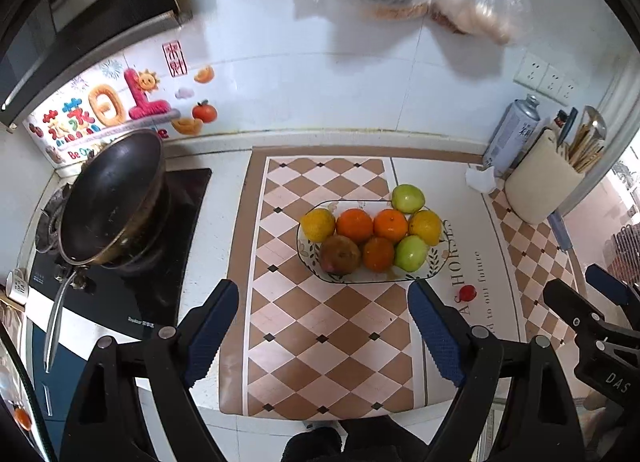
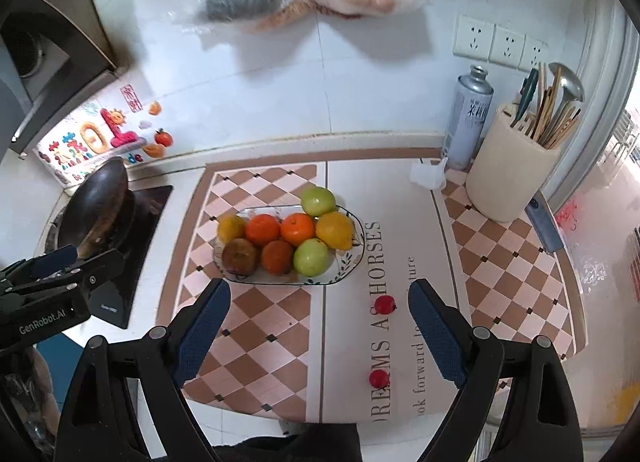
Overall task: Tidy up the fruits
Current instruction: 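Lift both tools away from the plate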
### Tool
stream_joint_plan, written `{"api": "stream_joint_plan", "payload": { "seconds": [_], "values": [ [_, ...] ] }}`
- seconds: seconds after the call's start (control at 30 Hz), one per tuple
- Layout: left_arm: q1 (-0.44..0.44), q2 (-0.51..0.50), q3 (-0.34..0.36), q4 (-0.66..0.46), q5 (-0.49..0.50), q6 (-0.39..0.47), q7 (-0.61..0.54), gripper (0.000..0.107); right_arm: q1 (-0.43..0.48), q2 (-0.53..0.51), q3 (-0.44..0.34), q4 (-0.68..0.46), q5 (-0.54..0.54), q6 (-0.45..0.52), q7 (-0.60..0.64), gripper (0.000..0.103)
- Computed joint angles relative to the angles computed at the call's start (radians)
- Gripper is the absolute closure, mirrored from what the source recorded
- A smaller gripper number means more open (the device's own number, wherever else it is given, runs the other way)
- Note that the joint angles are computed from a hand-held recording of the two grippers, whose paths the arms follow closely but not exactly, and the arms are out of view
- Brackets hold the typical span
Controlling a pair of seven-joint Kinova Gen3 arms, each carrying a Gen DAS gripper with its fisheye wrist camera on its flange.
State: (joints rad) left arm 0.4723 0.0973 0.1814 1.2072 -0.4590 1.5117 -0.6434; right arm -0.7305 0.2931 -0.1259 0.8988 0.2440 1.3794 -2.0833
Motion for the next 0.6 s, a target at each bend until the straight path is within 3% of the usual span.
{"api": "stream_joint_plan", "payload": {
  "seconds": [0.27, 0.6],
  "values": [
    [0.034, -0.032, 0.032, -0.005, -0.019, 0.025, 0.028, 0.021, -0.031, -0.048, -0.012, -0.001, 0.041, 0.014, -0.034, 0.010],
    [0.041, -0.029, 0.044, -0.007, -0.011, 0.029, 0.041, 0.021, -0.009, -0.041, -0.020, -0.007, 0.008, 0.019, -0.027, 0.010]
  ]
}}
